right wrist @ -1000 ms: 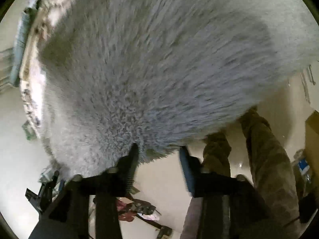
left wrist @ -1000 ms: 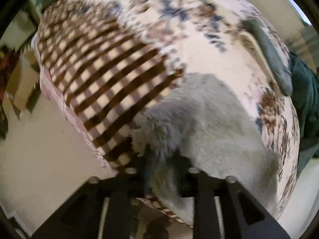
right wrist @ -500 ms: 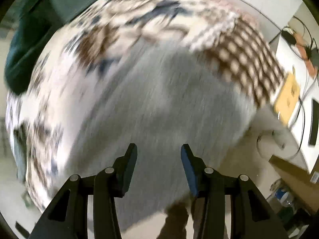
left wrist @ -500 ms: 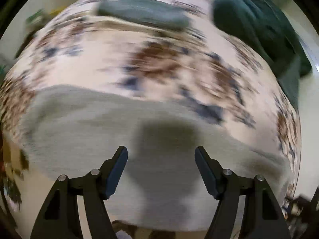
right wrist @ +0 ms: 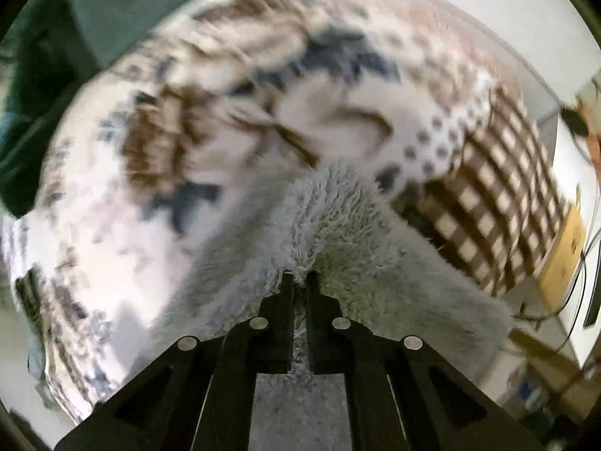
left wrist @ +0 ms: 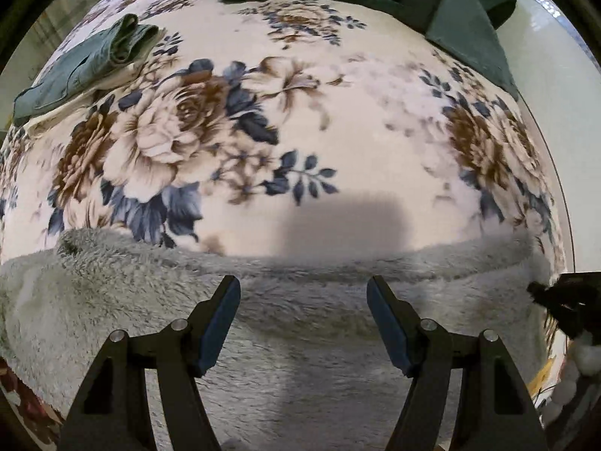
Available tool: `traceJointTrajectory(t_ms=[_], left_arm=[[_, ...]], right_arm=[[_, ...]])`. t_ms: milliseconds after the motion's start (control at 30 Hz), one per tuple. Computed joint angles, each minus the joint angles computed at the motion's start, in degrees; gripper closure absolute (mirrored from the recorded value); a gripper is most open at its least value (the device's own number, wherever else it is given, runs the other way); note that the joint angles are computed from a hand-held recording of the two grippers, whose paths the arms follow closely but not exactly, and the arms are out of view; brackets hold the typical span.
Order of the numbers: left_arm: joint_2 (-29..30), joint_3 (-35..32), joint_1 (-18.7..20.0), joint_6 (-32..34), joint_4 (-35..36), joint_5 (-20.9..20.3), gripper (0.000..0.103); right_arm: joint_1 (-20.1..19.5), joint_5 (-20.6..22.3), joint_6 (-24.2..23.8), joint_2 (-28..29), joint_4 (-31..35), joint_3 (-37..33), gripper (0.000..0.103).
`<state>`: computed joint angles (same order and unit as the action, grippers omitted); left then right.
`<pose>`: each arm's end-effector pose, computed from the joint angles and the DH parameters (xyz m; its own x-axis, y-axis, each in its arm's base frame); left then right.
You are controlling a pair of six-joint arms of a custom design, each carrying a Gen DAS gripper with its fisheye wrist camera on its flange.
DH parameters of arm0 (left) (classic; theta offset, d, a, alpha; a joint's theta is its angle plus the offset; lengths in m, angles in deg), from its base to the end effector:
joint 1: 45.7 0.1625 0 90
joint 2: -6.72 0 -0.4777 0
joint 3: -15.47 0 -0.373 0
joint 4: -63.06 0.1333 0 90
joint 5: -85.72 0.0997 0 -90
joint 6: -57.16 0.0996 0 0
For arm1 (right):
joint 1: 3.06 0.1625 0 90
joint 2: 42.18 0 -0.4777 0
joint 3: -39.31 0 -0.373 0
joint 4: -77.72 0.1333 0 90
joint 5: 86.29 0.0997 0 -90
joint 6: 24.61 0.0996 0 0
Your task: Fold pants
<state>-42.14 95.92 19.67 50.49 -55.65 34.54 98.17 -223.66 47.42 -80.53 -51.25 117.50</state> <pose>-0.1253 -0.7431 0.2444 -0.7387 0.2455 -0.6277 0.3327 0.9428 -0.0228 0.2068 -0.7335 0.1510 -0.3895 0.8888 0.2414 0.5697 0.4385 -0.6951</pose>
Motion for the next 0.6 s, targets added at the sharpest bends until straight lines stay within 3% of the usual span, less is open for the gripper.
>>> traceJointTrajectory(t_ms=[167, 233, 300, 367, 400, 433, 500, 600], left_arm=[[-0.03, -0.56, 0.09, -2.06, 0.62, -0.28, 0.035], [0.28, -1.01, 0.25, -3.02, 0.79, -0.19, 0.035], [0.57, -1.57, 0.44, -3.89, 1.60, -0.32, 0.035], [0.85, -2.45, 0.67, -4.87, 3.03, -1.66, 0.035], [1.00, -2.81, 0.67, -4.90, 3.50, -2.20, 0.035], [1.26, -3.25, 0.57, -4.38, 4.01, -3.03, 0.035], [2.12, -4.28, 0.19, -2.43, 4.62, -4.65, 0.035], [5.17, -7.65, -0.59, 2.90, 8.22, -7.26, 0.035]], right_arm=[[1.07, -0.44, -7.78, 0.25, -5.41, -2.24, 0.098], [-0.04, 2.73, -9.56, 0.80, -4.20, -3.74, 0.097], [-2.57, 8.91, -10.64, 0.46, -0.69, -4.18, 0.092], [-3.23, 11.45, -9.82, -2.05, -5.66, 0.97, 0.089], [-2.91, 11.03, -9.17, -3.51, -8.20, 3.72, 0.077], [-2.27, 9.56, -7.77, -5.21, -9.65, 6.46, 0.058], [-1.32, 7.08, -5.81, -7.53, -10.49, 10.11, 0.040], [-0.97, 4.36, -1.97, -10.52, -6.51, 13.79, 0.040]])
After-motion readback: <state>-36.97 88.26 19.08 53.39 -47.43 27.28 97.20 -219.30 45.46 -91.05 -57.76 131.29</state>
